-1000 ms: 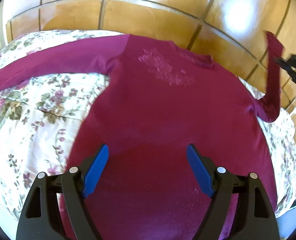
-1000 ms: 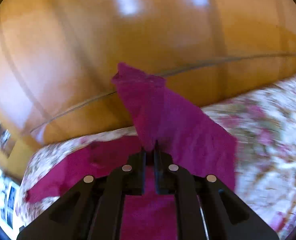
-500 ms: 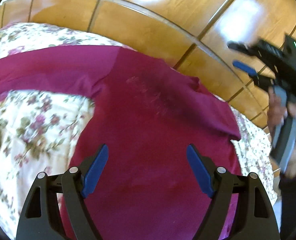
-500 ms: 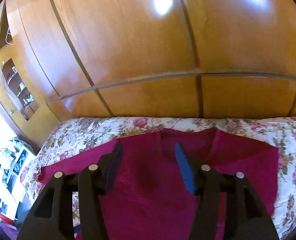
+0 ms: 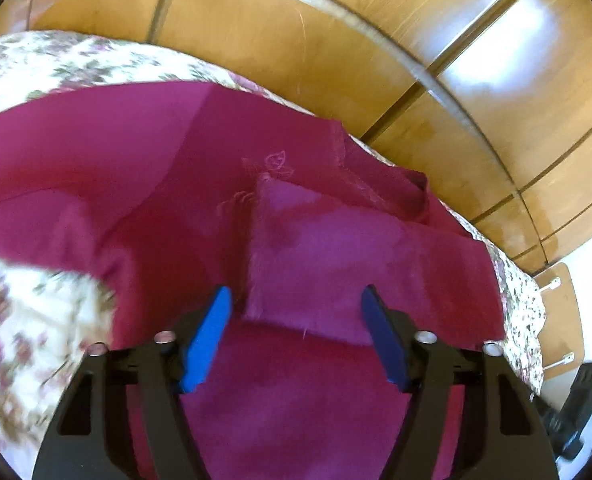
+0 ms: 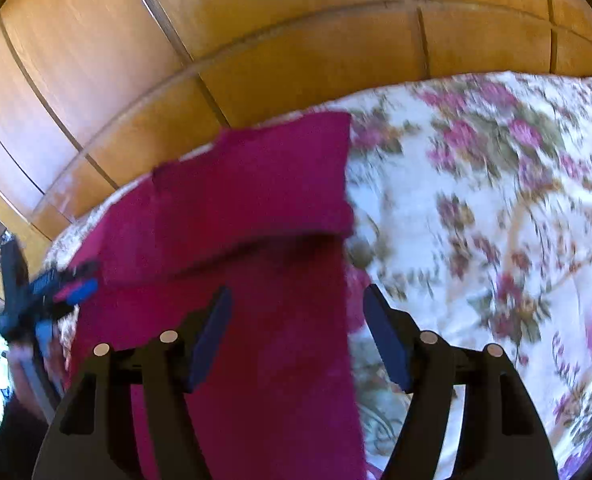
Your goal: Fold small clothes
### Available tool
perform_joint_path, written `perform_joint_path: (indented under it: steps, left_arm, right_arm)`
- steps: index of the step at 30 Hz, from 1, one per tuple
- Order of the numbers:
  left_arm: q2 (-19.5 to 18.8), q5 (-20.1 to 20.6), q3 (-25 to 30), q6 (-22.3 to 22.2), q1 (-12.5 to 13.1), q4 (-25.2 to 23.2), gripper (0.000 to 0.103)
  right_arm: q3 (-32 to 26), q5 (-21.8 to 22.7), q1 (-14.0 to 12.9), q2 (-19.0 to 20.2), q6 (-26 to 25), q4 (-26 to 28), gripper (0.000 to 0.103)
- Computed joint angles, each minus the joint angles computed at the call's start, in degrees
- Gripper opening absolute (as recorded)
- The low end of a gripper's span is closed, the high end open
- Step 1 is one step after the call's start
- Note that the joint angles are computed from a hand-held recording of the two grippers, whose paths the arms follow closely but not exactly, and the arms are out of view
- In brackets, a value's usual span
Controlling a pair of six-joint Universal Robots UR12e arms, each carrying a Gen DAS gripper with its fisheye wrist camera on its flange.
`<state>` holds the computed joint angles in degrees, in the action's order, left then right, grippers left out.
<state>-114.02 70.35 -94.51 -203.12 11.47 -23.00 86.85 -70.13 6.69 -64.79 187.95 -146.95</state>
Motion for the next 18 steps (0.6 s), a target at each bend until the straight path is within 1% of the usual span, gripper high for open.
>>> perform_joint_path:
  steps: [1, 2, 3, 4, 5, 6, 8, 10, 12, 13, 14, 15, 16, 17, 18]
  left_arm:
    - [-0.81, 0.21, 1.23, 0.46, -0.2, -1.5, 0.053]
    - [-1.46, 1.02, 2.16, 0.81, -0.47, -2.46, 0.042]
    - [-2.02, 1.99, 3.06, 1.78, -0.78, -3.34, 0.022]
    - [-2.47, 2.85, 4.04, 3.22, -1.06, -4.74, 0.011]
    - [-2.69, 3.96, 4.62, 4.07, -1.33, -5.44, 0.005]
    - [-2.72, 4.98, 4.95, 4.61, -1.52, -4.62, 0.004]
    - [-2.36, 7.67, 5.05, 5.26, -1.8, -1.73, 0.003]
    - [-2.0, 8.92, 5.14, 4.4, -1.57, 1.53, 0.003]
    - [-2.02, 9.89, 5.91, 4.35, -1.31, 2.73, 0.003]
    - [-2.11, 10.48, 6.31, 5.21, -1.33, 2.08, 0.003]
    - [-2.39, 12.17, 6.93, 6.44, -1.63, 0.66, 0.003]
    - [-2.87, 14.5, 7.65, 7.92, -2.03, -1.81, 0.003]
    - [-3.24, 15.49, 8.17, 8.8, -2.11, -3.8, 0.003]
    - [-3.66, 17.3, 8.69, 9.21, -2.31, -6.26, 0.006]
    - [-4.07, 19.7, 9.22, 8.8, -2.55, -8.76, 0.014]
  right_arm:
    - [-0.22, 0.05, 0.12, 0.18, -0.41, 0.07, 0.066]
    - [-0.54, 0.01, 0.3, 0.43, -0.8, -0.23, 0.066]
    - [-1.31, -0.08, 0.67, 0.87, -1.08, -1.03, 0.066]
    - [-2.02, 0.06, 1.0, 1.24, -1.17, -1.71, 0.066]
    - [-2.87, 0.36, 1.32, 1.71, -1.31, -2.36, 0.066]
    - [-4.0, 0.62, 1.68, 2.32, -1.64, -3.18, 0.066]
    - [-6.59, -0.39, 2.53, 3.77, -2.55, -3.75, 0.066]
    - [-9.7, -1.31, 3.37, 5.59, -3.94, -3.51, 0.066]
    - [-12.3, -2.42, 4.14, 7.25, -5.64, -2.32, 0.066]
    - [-13.84, -3.8, 4.67, 8.32, -6.3, -1.09, 0.066]
    - [-14.85, -4.47, 4.97, 9.08, -6.43, -0.04, 0.066]
    - [-16.49, -4.67, 5.37, 10.32, -7.02, 2.67, 0.066]
    - [-17.05, -5.03, 5.59, 10.86, -7.34, 3.97, 0.065]
    - [-17.6, -6.39, 6.06, 11.6, -7.67, 5.55, 0.065]
    - [-17.46, -6.9, 6.19, 11.84, -7.83, 5.94, 0.065]
